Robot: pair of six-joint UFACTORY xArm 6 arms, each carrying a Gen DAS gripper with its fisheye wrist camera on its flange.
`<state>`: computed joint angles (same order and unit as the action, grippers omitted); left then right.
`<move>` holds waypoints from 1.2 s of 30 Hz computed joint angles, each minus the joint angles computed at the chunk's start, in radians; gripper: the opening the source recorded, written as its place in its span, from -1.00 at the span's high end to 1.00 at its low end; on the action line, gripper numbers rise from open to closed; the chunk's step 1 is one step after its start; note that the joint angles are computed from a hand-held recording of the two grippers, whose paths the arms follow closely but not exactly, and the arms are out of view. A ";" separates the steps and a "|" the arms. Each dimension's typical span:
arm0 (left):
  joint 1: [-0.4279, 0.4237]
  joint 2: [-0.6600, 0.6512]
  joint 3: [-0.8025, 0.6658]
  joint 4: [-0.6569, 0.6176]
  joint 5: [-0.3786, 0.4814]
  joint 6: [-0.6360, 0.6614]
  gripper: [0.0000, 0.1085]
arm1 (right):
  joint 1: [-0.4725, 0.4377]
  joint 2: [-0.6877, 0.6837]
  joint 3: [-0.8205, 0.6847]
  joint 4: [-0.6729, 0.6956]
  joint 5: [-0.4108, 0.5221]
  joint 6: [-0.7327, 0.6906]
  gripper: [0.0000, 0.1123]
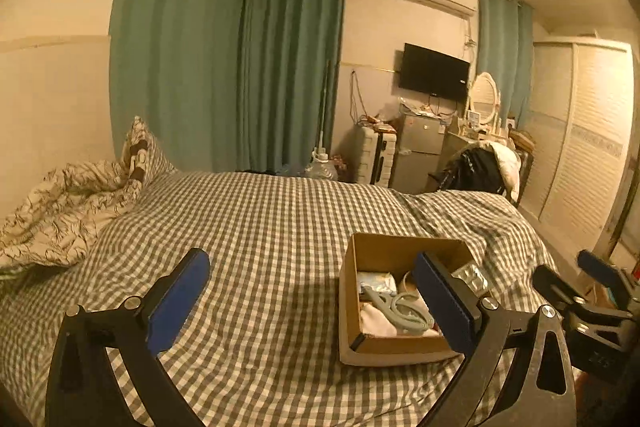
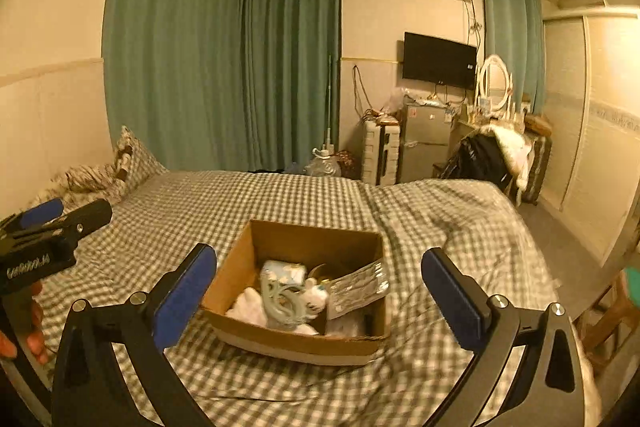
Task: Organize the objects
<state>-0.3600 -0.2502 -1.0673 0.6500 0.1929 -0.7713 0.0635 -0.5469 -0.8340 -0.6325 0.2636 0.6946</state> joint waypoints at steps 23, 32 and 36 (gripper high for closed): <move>-0.045 0.033 0.021 -0.012 0.060 0.062 -0.90 | -0.015 0.000 0.077 -0.024 -0.018 0.066 -0.83; -0.043 0.024 0.027 -0.012 0.061 0.059 -0.90 | -0.002 -0.004 0.072 -0.034 0.001 0.074 -0.83; -0.041 0.020 0.029 -0.011 0.061 0.055 -0.90 | 0.002 -0.005 0.068 -0.043 0.008 0.085 -0.83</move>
